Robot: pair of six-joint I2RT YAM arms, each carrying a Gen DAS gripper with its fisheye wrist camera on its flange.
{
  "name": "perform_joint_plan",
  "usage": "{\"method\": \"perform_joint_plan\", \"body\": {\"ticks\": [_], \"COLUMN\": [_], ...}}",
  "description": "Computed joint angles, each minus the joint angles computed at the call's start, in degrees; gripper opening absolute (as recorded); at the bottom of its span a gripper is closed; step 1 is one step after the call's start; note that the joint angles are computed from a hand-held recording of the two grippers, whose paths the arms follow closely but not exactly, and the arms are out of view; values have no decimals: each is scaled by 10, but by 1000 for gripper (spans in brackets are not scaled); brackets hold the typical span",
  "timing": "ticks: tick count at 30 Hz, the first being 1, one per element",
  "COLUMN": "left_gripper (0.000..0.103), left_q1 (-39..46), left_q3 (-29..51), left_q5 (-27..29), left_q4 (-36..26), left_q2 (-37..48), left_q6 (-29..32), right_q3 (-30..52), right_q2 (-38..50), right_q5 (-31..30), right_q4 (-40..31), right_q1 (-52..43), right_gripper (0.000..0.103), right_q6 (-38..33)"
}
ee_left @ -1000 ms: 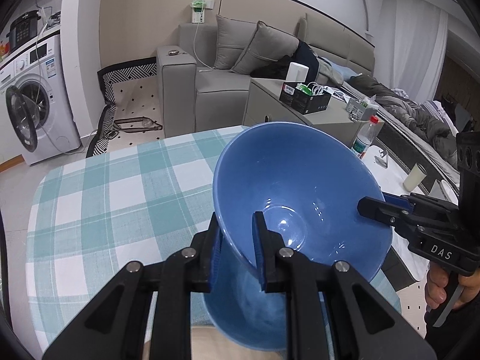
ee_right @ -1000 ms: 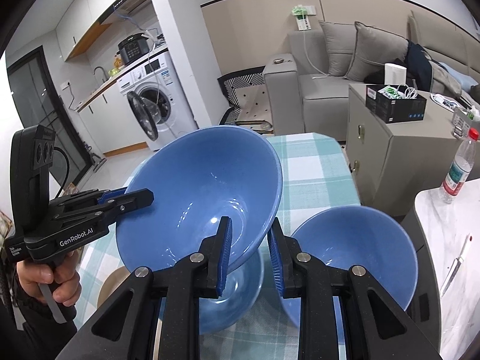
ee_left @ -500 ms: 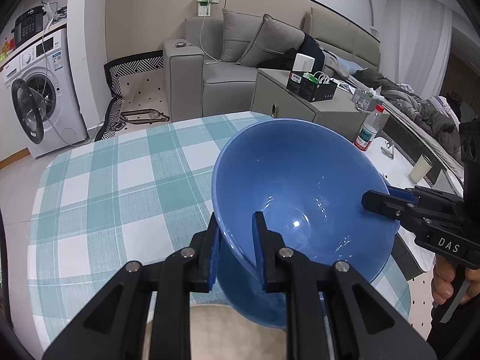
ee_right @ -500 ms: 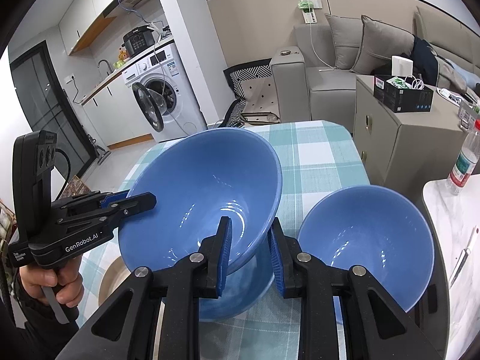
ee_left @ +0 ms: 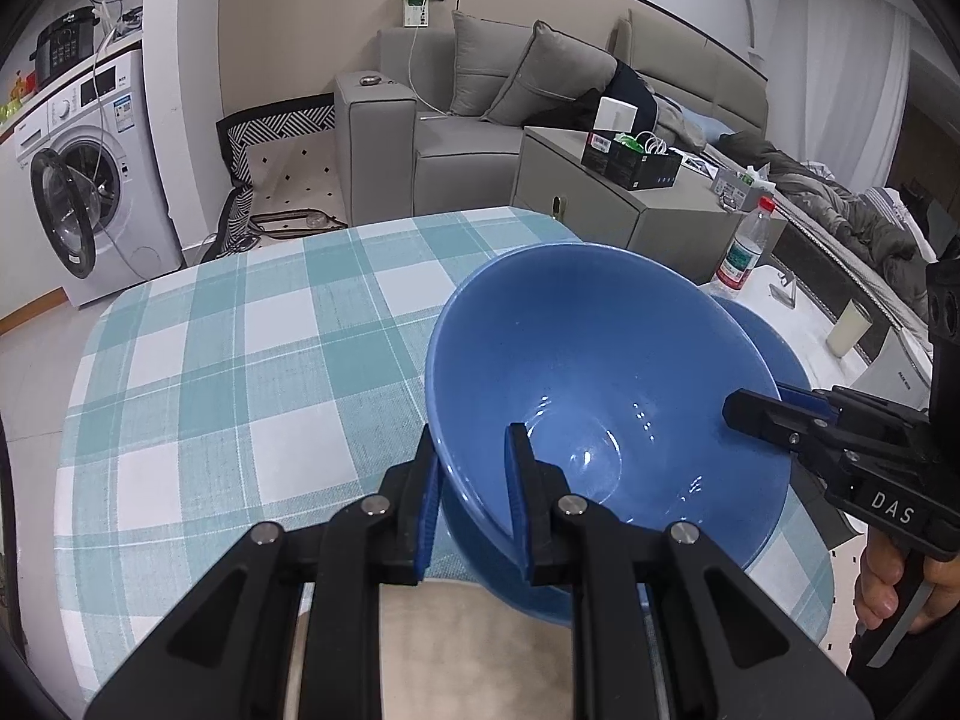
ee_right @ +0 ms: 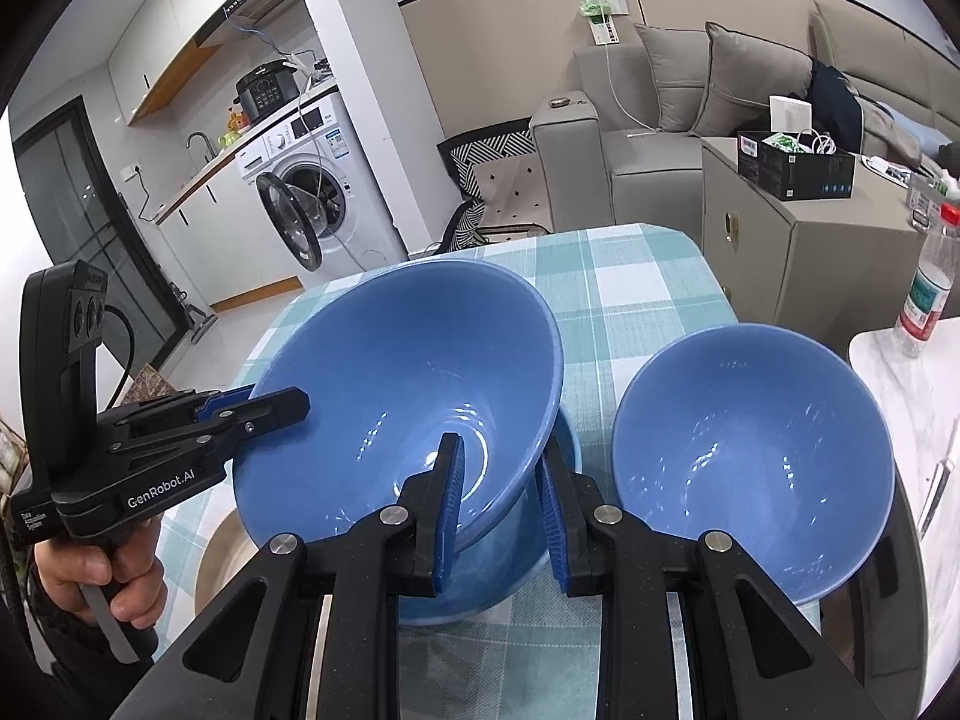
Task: Organize plates and bowls
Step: 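Lift the blue bowl with both grippers and carry it over the other blue bowl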
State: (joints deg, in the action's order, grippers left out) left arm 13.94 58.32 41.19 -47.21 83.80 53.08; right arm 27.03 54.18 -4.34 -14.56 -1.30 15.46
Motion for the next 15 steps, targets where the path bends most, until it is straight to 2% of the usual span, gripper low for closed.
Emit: {"method": "perform_joint_plan", "body": {"ticks": [6, 15], "left_gripper": [17, 17], "left_q1": [-6, -18], "left_q3": [-25, -53], "left_q5": [-16, -38], "left_q4": [28, 60], "left_q2": [-12, -24], "left_q6": [-5, -11], "right_q3": [-14, -24], "right_q2": [-7, 4], "right_q5": [32, 41], "right_q4": [3, 13], "right_q1": [27, 30], "right_gripper": [26, 27], "right_q6": [9, 4]}}
